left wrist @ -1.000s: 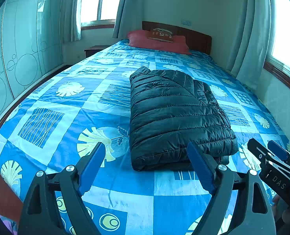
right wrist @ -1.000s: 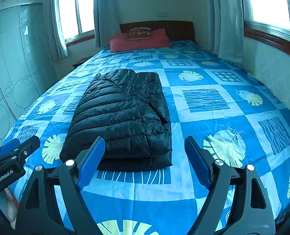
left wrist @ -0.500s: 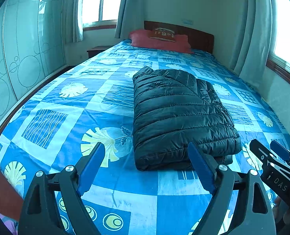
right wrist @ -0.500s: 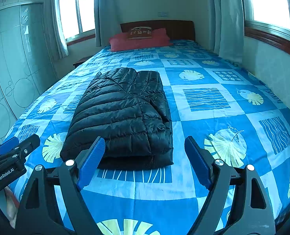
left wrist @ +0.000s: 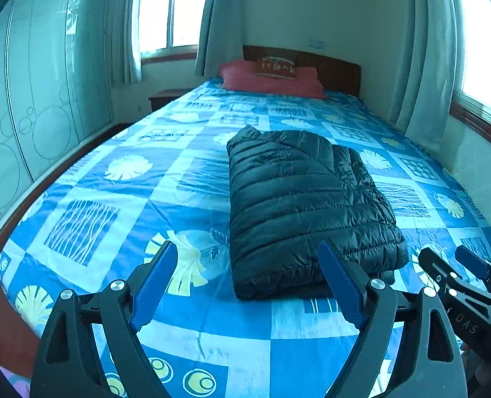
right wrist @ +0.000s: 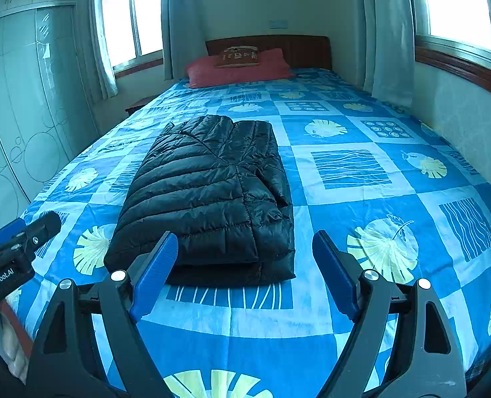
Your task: Fold large clothes
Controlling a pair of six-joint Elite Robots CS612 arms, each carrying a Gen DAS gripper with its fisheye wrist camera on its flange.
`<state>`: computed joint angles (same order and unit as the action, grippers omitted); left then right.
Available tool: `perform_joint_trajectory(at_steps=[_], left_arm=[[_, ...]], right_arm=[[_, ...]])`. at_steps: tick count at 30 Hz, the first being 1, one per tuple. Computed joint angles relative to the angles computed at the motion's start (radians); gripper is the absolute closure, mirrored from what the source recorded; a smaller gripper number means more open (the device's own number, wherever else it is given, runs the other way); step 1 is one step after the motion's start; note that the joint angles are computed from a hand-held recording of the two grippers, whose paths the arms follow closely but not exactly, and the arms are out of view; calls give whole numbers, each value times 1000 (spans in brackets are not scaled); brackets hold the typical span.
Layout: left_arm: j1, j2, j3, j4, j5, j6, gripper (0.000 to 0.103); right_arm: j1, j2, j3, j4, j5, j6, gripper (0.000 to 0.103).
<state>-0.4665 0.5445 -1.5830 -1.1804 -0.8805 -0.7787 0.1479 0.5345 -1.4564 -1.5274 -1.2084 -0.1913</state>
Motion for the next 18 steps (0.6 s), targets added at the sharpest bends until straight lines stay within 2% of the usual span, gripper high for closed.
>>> perform_joint_trajectory(at_steps=[13, 18], left_arm=[[-2, 4, -3, -27, -12, 18, 18], [-5, 1, 2, -16, 6, 16, 16]], right_arm=[[2, 1, -4, 2, 1, -3, 20], [2, 1, -2, 5, 3, -8, 20]])
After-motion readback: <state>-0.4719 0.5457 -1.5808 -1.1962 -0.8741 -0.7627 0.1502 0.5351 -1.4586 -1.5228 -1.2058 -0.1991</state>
